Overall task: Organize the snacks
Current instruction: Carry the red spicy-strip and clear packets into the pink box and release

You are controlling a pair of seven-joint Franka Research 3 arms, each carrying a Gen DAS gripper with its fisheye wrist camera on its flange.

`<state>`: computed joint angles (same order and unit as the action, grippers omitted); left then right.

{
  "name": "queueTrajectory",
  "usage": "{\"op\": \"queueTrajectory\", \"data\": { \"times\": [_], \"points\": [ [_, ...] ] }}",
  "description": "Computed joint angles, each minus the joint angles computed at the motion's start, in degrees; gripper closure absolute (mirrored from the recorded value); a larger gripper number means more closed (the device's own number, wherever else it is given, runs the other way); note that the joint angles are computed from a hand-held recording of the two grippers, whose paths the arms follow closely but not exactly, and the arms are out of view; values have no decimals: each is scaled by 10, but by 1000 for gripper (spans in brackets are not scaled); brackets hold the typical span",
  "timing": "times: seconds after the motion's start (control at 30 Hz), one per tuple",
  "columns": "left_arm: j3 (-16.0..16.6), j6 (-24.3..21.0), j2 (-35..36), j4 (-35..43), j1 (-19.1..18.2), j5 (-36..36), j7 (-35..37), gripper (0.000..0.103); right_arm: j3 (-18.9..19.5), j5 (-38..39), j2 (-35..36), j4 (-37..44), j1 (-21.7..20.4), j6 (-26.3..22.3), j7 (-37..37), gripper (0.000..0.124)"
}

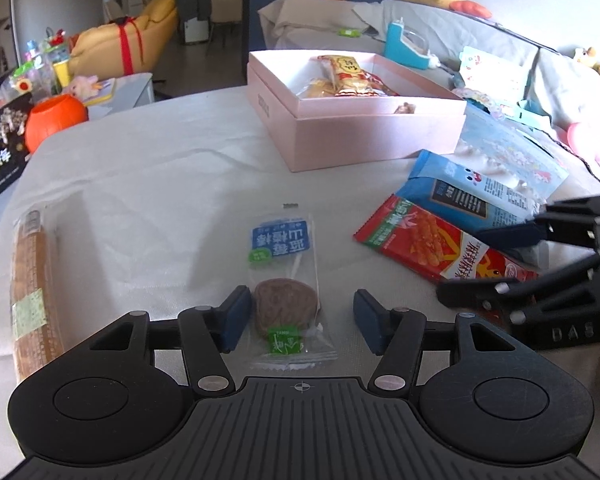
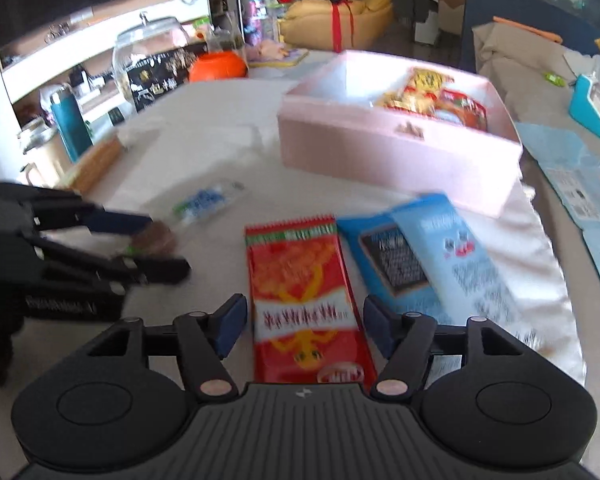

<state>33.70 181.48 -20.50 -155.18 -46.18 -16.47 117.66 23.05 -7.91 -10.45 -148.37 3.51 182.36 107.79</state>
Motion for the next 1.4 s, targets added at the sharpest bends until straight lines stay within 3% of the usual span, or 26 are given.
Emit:
{"op": "queueTrajectory", "data": {
  "times": [0.03, 0.1, 0.13, 0.2, 0.23, 0.33, 0.5, 0.57, 0.6, 0.73, 0.83, 0.9, 0.97, 1.03, 1.17, 1.2, 1.3, 1.33, 1.4],
  "points": [
    [0, -1, 0, 0, -1, 0, 0, 41, 19, -35, -7, -8, -23, 10, 33, 59],
    [2, -2, -1, 0, -1, -1, 3, 41, 61, -38, -24, -17, -59, 7, 33, 67],
    [1, -2, -1, 0, -1, -2, 4, 41, 56, -22, -31, -22, -49, 7, 18, 70],
    [1, -4, -1, 1, -1, -4, 5, 41, 3, 14, -35, -29, 7, 12, -1, 72],
    [-1, -3, -1, 1, 0, -5, 5, 41, -6, 26, -36, -30, 13, 16, -6, 73],
    [0, -8, -3, 1, 0, -8, 10, 41, 34, 47, -48, -32, -32, 33, 0, 75],
    [33, -64, -20, 21, -22, -50, 39, 41, 28, 86, -58, -37, -24, 55, -25, 76],
    [44, -101, -22, 37, -22, -70, 53, 47, 24, 101, -67, -42, -18, 60, -37, 76],
    [34, -111, -17, 43, -9, -72, 50, 54, 21, 108, -71, -45, -16, 61, -43, 76],
    [-10, -146, 3, 63, 38, -69, 52, 58, 7, 134, -75, -52, 3, 52, -70, 76],
    [-28, -138, 8, 61, 50, -86, 77, 58, -9, 151, -63, -49, 27, 37, -84, 84],
    [-6, -112, 3, 53, 18, -137, 129, 58, -13, 155, -53, -46, 36, 32, -86, 84],
    [25, -71, -3, 43, -29, -195, 181, 58, 15, 151, -47, -42, 13, 28, -78, 84],
    [7, -53, 3, 40, -21, -209, 187, 58, 76, 132, -51, -40, -46, 26, -58, 82],
    [-74, -56, 21, 39, 52, -195, 164, 57, 187, 108, -64, -44, -156, 58, -27, 42],
    [-78, -58, 21, 40, 57, -204, 168, 57, 185, 113, -58, -43, -154, 61, -32, 42],
    [-88, -58, 22, 42, 64, -234, 183, 57, 110, 134, -24, -32, -77, 48, -57, 42],
    [-94, -57, 22, 41, 68, -241, 189, 57, 106, 135, -17, -31, -72, 48, -56, 41],
    [-117, -57, 22, 37, 90, -243, 192, 57, 158, 134, -22, -35, -120, 60, -54, 42]
  ]
}}
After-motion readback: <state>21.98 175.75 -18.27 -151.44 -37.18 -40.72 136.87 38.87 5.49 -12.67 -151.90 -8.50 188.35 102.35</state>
